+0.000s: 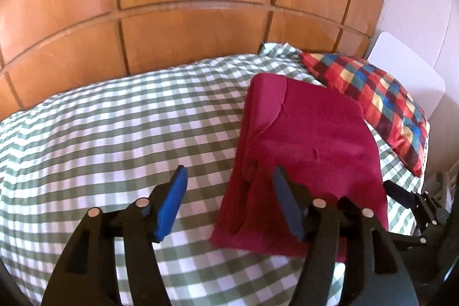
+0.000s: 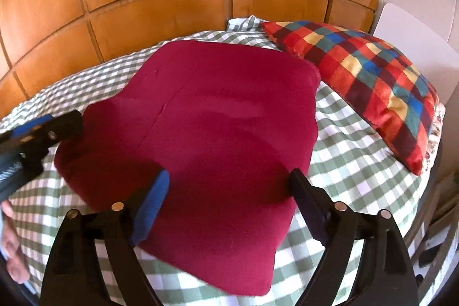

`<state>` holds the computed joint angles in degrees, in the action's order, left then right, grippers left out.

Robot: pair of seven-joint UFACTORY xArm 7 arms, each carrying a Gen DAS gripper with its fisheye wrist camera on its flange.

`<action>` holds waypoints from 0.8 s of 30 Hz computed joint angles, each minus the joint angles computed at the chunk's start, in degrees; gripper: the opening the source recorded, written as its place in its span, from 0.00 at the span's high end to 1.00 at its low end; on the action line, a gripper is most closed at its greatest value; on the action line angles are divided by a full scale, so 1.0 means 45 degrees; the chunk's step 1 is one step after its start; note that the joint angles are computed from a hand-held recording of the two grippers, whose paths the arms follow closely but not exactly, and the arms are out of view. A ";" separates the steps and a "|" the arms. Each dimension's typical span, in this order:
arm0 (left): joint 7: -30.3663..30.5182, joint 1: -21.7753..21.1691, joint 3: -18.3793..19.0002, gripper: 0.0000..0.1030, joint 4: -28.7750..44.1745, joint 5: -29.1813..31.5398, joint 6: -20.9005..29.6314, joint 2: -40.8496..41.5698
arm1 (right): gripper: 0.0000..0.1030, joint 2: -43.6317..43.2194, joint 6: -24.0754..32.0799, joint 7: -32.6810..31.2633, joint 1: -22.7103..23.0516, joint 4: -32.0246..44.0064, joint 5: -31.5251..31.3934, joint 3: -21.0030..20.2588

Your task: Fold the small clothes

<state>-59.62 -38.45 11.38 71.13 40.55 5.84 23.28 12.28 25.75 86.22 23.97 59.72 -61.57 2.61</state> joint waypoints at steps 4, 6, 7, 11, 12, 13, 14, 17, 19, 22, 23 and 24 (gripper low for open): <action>-0.2364 -0.1406 0.1655 0.31 -0.0777 0.2066 -0.0144 -0.0748 | 0.14 -0.0262 0.0172 0.0158 0.0063 -0.0282 0.0311 0.0133; -0.3604 -0.1830 0.2132 0.28 -0.1058 0.3305 -0.0025 -0.1108 | 0.14 -0.0485 0.0372 0.0242 0.0094 -0.0443 0.0518 0.0243; -0.4072 -0.1942 0.2225 0.26 -0.1147 0.3783 0.0112 -0.1259 | 0.14 -0.0612 0.0478 0.0347 0.0115 -0.0518 0.0521 0.0292; -0.6221 -0.2516 0.2546 0.16 -0.1576 0.6125 0.1067 -0.2027 | 0.06 -0.1303 0.1416 0.1837 0.0283 -0.0877 -0.0087 0.0614; -0.6666 -0.2587 0.2507 0.14 -0.1702 0.6654 0.1326 -0.2233 | 0.05 -0.1504 0.1673 0.2272 0.0301 -0.0994 -0.0270 0.0734; -0.7092 -0.2600 0.2434 0.13 -0.1808 0.7097 0.1502 -0.2401 | 0.04 -0.1636 0.1888 0.2593 0.0288 -0.1071 -0.0395 0.0864; -0.7528 -0.2600 0.2343 0.09 -0.1921 0.7513 0.1684 -0.2563 | 0.04 -0.1760 0.2067 0.2850 0.0264 -0.1147 -0.0503 0.0985; -0.8444 -0.2417 0.1960 0.07 -0.2304 0.8305 0.2039 -0.3019 | 0.04 -0.2014 0.2714 0.3407 0.0251 -0.1238 -0.0808 0.1344; -0.8675 -0.2197 0.1652 0.05 -0.2482 0.8517 0.2180 -0.3212 | 0.04 -0.2081 0.2950 0.3555 0.0215 -0.1235 -0.0877 0.1494; -0.8970 -0.1878 0.1180 0.03 -0.2685 0.8803 0.2564 -0.3463 | 0.04 -0.2127 0.3217 0.3739 0.0214 -0.1215 -0.0946 0.1661; -0.9051 -0.1763 0.1018 0.03 -0.2730 0.8844 0.2679 -0.3524 | 0.04 -0.2136 0.3263 0.3743 0.0217 -0.1209 -0.0948 0.1698; -0.9140 -0.1631 0.0869 0.03 -0.2768 0.8911 0.2749 -0.3582 | 0.04 -0.2140 0.3279 0.3746 0.0211 -0.1205 -0.0965 0.1717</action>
